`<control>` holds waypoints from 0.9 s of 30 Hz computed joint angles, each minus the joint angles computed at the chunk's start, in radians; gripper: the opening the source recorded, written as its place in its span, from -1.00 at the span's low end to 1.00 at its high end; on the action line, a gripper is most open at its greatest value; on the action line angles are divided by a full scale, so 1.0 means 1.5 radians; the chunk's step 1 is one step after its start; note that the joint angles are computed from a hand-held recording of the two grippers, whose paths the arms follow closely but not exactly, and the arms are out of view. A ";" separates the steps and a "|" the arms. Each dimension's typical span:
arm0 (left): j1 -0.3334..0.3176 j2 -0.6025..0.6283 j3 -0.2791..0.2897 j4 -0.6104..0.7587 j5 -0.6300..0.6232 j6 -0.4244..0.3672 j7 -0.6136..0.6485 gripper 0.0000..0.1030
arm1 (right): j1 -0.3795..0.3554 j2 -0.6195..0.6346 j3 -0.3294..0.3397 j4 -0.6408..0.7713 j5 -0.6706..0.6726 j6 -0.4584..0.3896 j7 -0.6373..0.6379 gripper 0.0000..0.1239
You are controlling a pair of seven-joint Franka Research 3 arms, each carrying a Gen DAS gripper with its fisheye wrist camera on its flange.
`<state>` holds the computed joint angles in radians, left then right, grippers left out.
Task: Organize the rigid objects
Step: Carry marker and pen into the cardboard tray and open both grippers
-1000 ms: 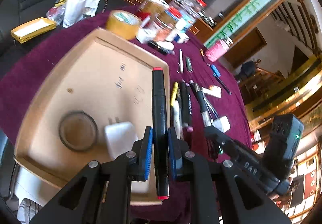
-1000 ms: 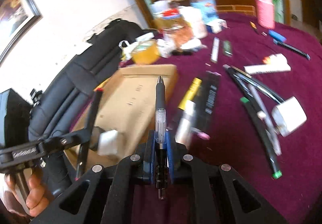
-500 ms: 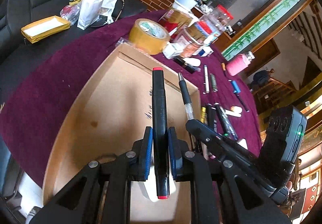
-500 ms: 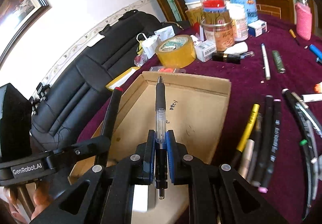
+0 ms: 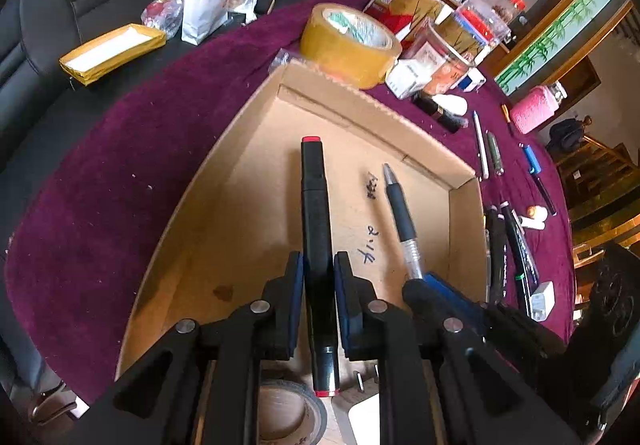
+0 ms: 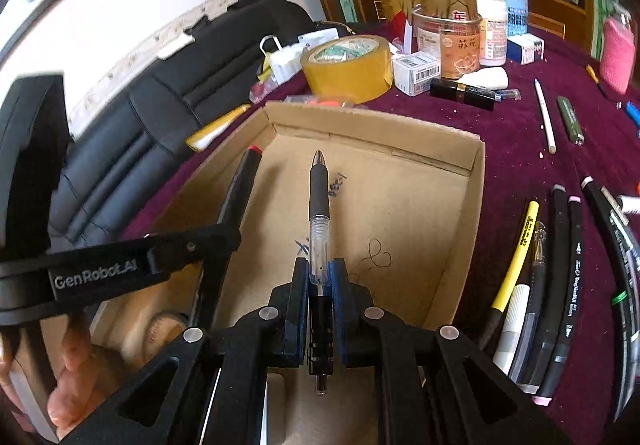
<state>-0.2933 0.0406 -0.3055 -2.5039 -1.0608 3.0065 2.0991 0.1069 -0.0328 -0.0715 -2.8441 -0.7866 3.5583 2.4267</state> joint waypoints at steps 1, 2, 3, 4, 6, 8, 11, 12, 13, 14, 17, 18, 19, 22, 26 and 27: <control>-0.001 0.001 0.000 -0.001 0.008 0.003 -0.003 -0.71 | 0.001 0.000 0.001 0.002 -0.009 -0.006 0.003 -0.81; -0.003 0.002 -0.001 -0.003 0.021 0.009 -0.013 -0.71 | 0.002 0.001 0.001 0.005 -0.018 -0.012 0.006 -0.80; -0.004 0.004 0.001 -0.006 0.051 0.012 -0.037 -0.71 | 0.004 0.001 0.001 0.007 -0.024 -0.018 0.007 -0.80; -0.003 0.008 0.001 -0.006 0.072 0.010 -0.054 -0.71 | 0.007 -0.001 0.006 0.008 -0.018 -0.029 -0.003 -0.80; 0.000 0.014 0.003 -0.005 0.120 0.002 -0.094 -0.71 | 0.015 -0.004 0.017 0.001 0.035 -0.046 -0.049 -0.80; 0.008 0.014 -0.004 -0.005 0.128 0.004 -0.099 -0.71 | 0.025 -0.003 0.014 0.002 0.053 -0.058 -0.064 -0.80; 0.016 0.014 -0.013 -0.004 0.117 0.003 -0.093 -0.71 | 0.035 -0.007 0.010 -0.002 0.068 -0.061 -0.078 -0.80; 0.017 0.013 -0.013 -0.006 0.119 0.003 -0.096 -0.71 | 0.038 -0.008 0.015 -0.005 0.095 -0.064 -0.101 -0.80; 0.017 0.013 -0.014 -0.006 0.124 0.004 -0.100 -0.71 | 0.043 -0.010 0.016 -0.007 0.107 -0.067 -0.114 -0.80; 0.017 0.013 -0.014 -0.007 0.126 0.004 -0.100 -0.71 | 0.049 -0.007 0.000 -0.003 0.073 -0.064 -0.087 -0.80; 0.023 0.013 -0.021 -0.001 0.083 -0.002 -0.060 -0.56 | 0.052 -0.007 -0.010 -0.001 0.047 -0.061 -0.066 -0.80; 0.023 0.013 -0.022 0.000 0.066 -0.002 -0.047 -0.41 | 0.052 -0.006 -0.013 0.001 0.034 -0.060 -0.057 -0.80; 0.021 0.011 -0.020 -0.001 0.063 0.002 -0.048 -0.32 | 0.052 -0.004 -0.016 0.004 0.018 -0.058 -0.045 -0.80; 0.020 0.004 -0.018 -0.002 0.035 0.001 -0.024 -0.26 | 0.039 0.002 -0.018 0.011 -0.027 -0.044 -0.010 -0.78; 0.004 -0.032 -0.005 -0.014 -0.087 -0.014 0.068 -0.26 | 0.012 -0.002 -0.011 -0.005 -0.029 0.009 -0.016 -0.52; -0.006 -0.045 0.000 -0.021 -0.111 -0.009 0.086 -0.26 | 0.008 -0.003 -0.009 -0.011 -0.021 0.023 -0.025 -0.48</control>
